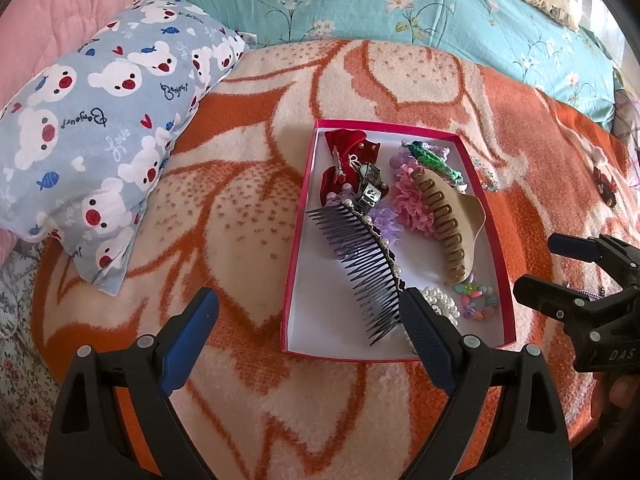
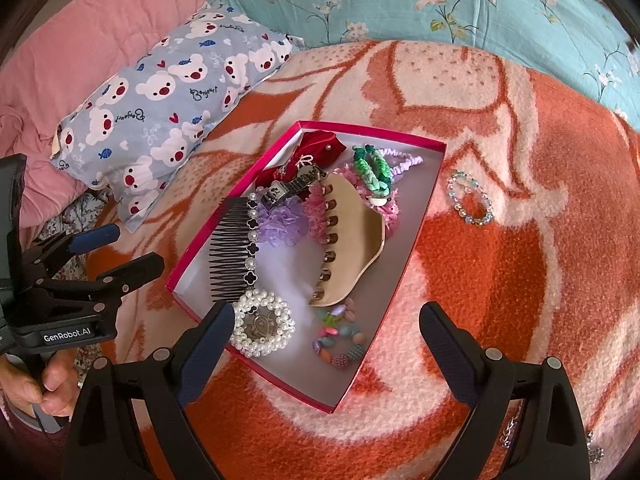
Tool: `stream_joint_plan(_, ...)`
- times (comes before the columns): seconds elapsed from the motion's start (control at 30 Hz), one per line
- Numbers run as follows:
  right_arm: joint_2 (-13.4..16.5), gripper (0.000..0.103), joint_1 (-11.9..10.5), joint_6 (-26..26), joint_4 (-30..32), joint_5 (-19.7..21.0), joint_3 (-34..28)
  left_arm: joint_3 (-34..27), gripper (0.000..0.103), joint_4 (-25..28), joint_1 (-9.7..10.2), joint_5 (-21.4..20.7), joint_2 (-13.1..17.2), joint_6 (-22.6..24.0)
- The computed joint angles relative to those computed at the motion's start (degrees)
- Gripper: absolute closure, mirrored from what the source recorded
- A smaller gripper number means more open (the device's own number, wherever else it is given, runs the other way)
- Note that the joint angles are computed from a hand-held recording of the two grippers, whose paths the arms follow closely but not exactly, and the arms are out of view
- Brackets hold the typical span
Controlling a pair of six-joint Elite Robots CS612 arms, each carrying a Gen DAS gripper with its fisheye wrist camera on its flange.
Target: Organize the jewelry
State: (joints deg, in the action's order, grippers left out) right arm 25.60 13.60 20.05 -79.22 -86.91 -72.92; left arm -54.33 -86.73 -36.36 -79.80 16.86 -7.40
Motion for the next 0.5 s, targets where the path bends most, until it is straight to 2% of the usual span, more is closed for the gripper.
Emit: stream_joint_plan(0.5, 0.05, 0.008, -0.16, -0.33, 0.21, 0.08, -0.34, 0.06, 0.011, -0.08, -0.19, 0.1, -0.13, 0.04)
